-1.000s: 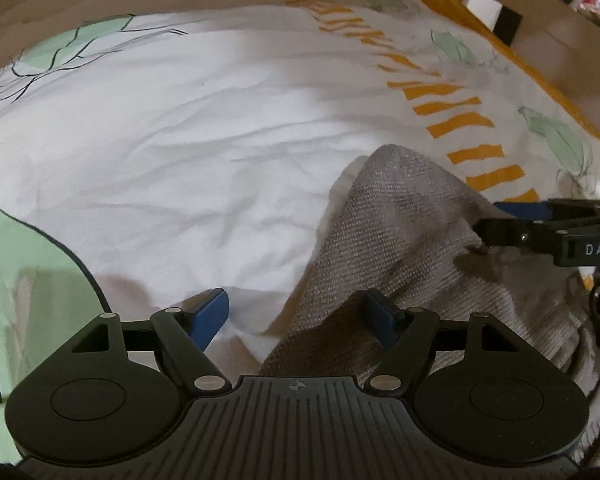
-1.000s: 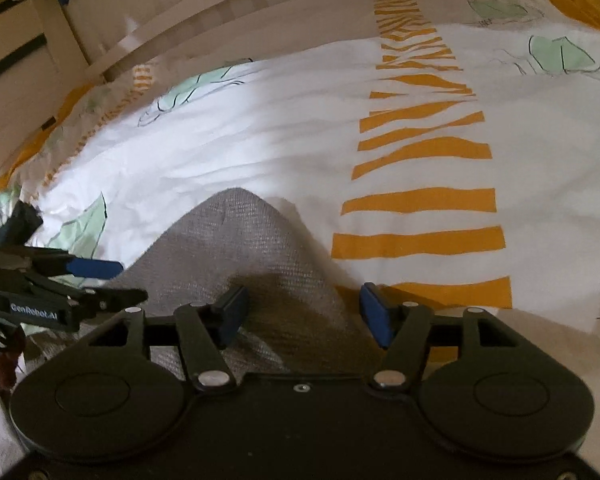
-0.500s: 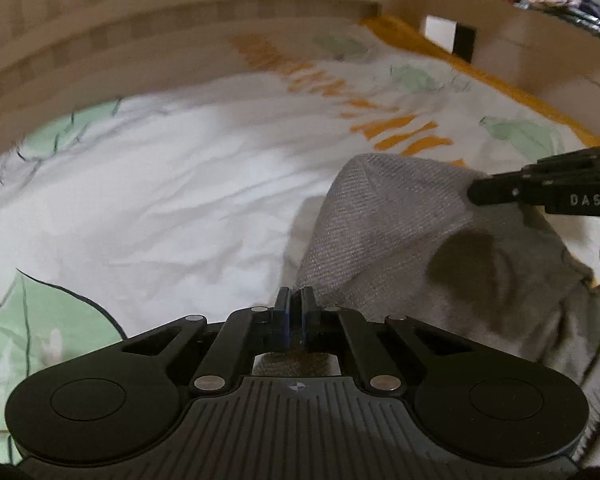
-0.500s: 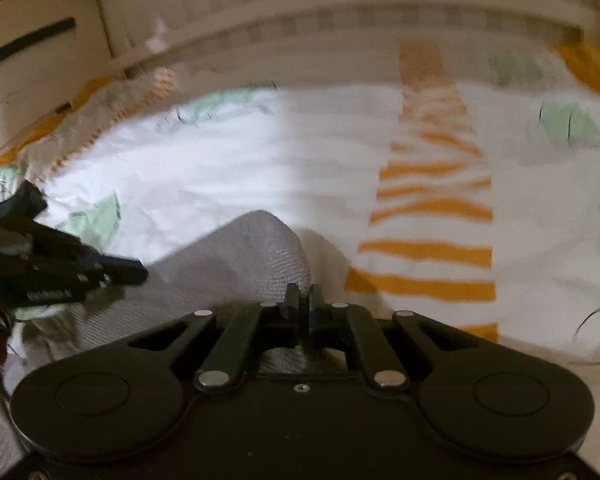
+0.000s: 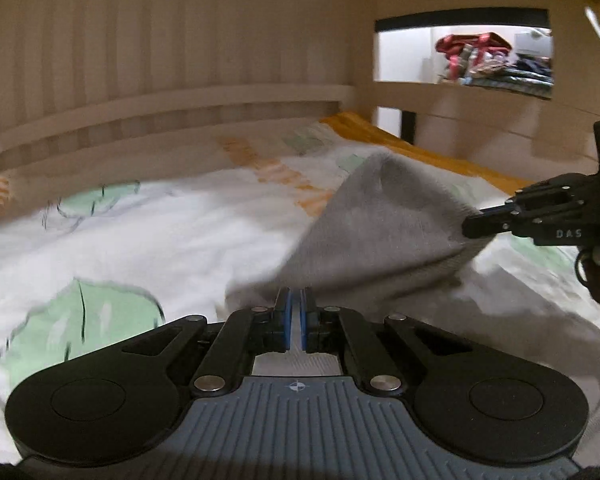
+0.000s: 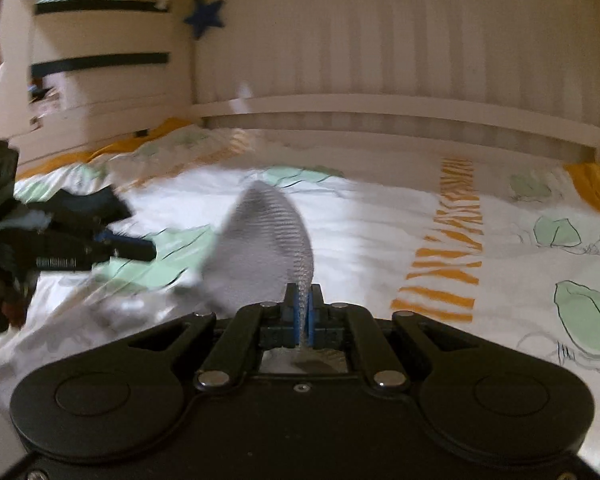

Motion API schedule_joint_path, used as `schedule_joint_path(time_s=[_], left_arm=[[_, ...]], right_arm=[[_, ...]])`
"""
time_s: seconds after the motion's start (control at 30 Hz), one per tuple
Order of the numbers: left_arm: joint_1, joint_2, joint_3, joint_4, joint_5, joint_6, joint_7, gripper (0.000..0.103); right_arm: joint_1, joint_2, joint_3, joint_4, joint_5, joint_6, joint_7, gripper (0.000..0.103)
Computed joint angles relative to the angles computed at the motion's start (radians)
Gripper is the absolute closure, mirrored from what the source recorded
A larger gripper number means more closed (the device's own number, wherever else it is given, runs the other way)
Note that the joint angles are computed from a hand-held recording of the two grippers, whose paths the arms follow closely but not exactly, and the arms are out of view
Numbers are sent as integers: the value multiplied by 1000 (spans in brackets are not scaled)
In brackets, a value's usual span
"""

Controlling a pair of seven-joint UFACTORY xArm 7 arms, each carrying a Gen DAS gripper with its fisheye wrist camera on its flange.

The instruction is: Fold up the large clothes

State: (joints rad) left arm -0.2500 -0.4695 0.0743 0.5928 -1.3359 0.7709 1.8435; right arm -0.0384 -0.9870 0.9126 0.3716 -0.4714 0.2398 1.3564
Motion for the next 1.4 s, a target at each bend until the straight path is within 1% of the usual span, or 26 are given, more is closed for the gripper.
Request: schedule_joint_path(time_s=[0.13, 0.2, 0.27, 0.3, 0.33, 0.37, 0.4, 0.43, 0.47, 0.53, 0.63, 0.7, 0.73, 0.8, 0.83, 0.9, 0.93, 0.97, 1.03, 1.1, 1.13, 1.17, 1.2, 1.27, 1.33, 1.4], left_arm=[[51, -106, 34, -88, 192, 90, -122, 98], [64, -122, 50, -100, 267, 127, -197, 96], [75, -109, 65, -88, 329, 166, -278, 95], [80, -107, 65, -85, 350, 178, -323, 93], [83, -98, 69, -77, 368, 190, -358, 92], [82, -84, 70, -64, 380, 201, -392, 81], [80, -76, 72, -57, 382, 207, -412, 68], [78, -78, 76, -60, 379, 211, -421, 64], [77, -79, 81, -62, 377, 215, -421, 62], [71, -80, 75, -61, 372, 210, -430, 62], [60, -93, 73, -73, 360, 217, -445, 57], [49, -87, 68, -71, 351, 221, -454, 53], [44, -84, 65, -71, 348, 223, -455, 52], [41, -89, 61, -79, 353, 226, -456, 52], [38, -86, 57, -79, 356, 225, -458, 52], [39, -89, 56, -84, 365, 230, -465, 51], [39, -87, 56, -83, 369, 233, -470, 51], [41, -87, 60, -83, 374, 240, -475, 51], [48, -84, 66, -78, 388, 254, -487, 51], [56, -86, 73, -74, 399, 269, -498, 49], [61, -80, 79, -69, 403, 280, -503, 48], [67, -76, 83, -63, 408, 291, -514, 44], [75, -69, 89, -56, 414, 307, -525, 40], [94, -54, 104, -46, 419, 342, -549, 37], [121, -41, 116, -44, 425, 370, -574, 35], [146, -27, 118, -43, 431, 385, -593, 32]], right_arm=[[113, 47, 58, 45, 24, 129, 5, 93], [155, 98, 70, 62, 34, 166, 18, 93], [201, 161, 45, 62, 48, 167, 34, 85], [214, 173, 43, 64, 52, 181, 55, 83], [225, 180, 34, 67, 56, 190, 75, 77], [237, 183, 14, 61, 61, 182, 100, 60], [241, 170, 4, 55, 64, 178, 138, 51], [239, 151, 3, 54, 64, 178, 181, 39], [240, 130, -2, 48, 64, 176, 218, 37], [245, 90, -9, 32, 72, 181, 291, 37], [249, 61, -47, 5, 94, 200, 374, 37], [223, 71, -70, 4, 85, 220, 397, 37], [220, 76, -75, 1, 80, 234, 407, 37], [184, 109, -97, 1, 59, 227, 418, 37], [182, 118, -107, -2, 54, 230, 426, 37], [149, 142, -122, -3, 21, 206, 433, 48], [145, 150, -119, 5, 11, 225, 432, 67], [133, 165, -114, 23, -8, 249, 421, 89], [117, 170, -114, 47, -64, 250, 395, 89], [102, 139, -105, 68, -133, 204, 373, 89], [96, 126, -98, 82, -166, 170, 347, 89], [93, 121, -90, 101, -194, 138, 307, 89], [93, 129, -87, 124, -224, 94, 247, 89], [119, 200, -80, 185, -267, 25, 93, 89], [176, 324, -64, 255, -268, 34, -71, 89], [222, 462, -14, 319, -255, 96, -218, 89]])
